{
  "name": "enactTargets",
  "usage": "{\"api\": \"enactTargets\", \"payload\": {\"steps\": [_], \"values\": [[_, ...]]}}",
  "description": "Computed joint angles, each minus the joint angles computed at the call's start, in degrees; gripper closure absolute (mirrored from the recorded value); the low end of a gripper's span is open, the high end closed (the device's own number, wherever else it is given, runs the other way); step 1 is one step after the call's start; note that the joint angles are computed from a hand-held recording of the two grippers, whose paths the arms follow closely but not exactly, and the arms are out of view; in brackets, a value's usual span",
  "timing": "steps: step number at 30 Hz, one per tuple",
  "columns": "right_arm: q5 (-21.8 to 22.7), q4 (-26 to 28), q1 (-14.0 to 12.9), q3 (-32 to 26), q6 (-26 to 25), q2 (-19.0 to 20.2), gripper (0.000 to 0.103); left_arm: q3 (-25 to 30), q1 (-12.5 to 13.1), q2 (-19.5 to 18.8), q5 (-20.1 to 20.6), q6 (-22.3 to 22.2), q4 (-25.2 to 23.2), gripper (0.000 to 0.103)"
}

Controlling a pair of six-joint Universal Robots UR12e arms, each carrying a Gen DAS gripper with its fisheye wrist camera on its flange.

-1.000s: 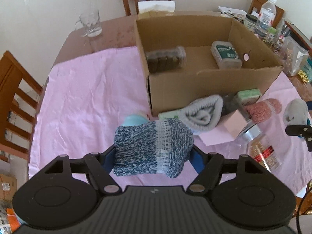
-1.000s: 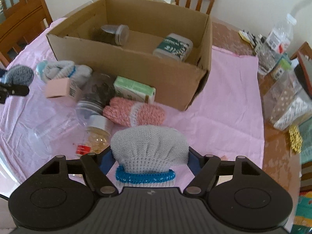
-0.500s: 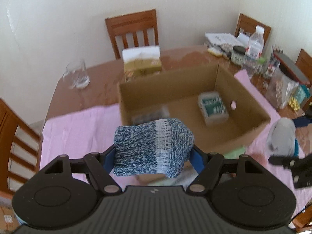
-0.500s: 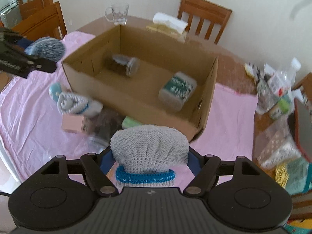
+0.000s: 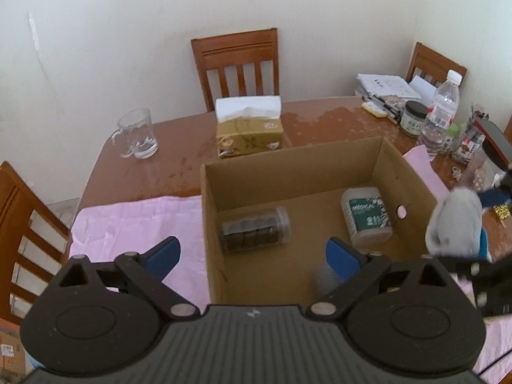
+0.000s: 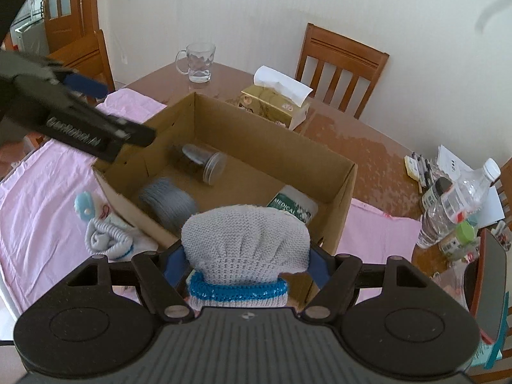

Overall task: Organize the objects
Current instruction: 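Carry the sock and cap into the box and open both tools, then grasp the blue round toy with the left tool while the right tool grasps the KASI box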

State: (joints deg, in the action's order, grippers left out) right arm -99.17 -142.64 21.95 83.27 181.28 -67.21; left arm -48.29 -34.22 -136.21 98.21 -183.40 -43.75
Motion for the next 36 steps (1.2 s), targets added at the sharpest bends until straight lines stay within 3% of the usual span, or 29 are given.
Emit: {"api": "enactTargets", "payload": {"steps": [4,8,19,23,29,36], "values": [[0.6,-0.4,-0.4,-1.4,-0.1,1.1,0.023,-1.7,0.1,1.0,1.2,-1.3,0.4,0.004],[0.2,-3.0,-0.6,-2.2,-0.3,2.2,0.0,-3.2,0.3,1.9,2.0,-2.7,0.5,0.003],[1.7,-3.6,-1.2,0.3,1.0,1.1,0.0,-8.6,0.4,4.3,0.0,-6.0,3.7,0.003],[1.4,-4.6,-1.3,2.9,2.9,-0.3,0.0,-10.5,-0.1,5.0,0.9,-7.1,3.9,0.003],[0.5,-7.0,-1.5,7.5,7.0,-2.4,0.0,-13.5,-1.4,6.0,5.4,-7.6,3.9,0.003],[-2.1,-8.0,-0.9,11.8,14.1,-4.2,0.0,-16.6,-1.4,7.2,5.6,-11.3,3.7,0.003]]}}
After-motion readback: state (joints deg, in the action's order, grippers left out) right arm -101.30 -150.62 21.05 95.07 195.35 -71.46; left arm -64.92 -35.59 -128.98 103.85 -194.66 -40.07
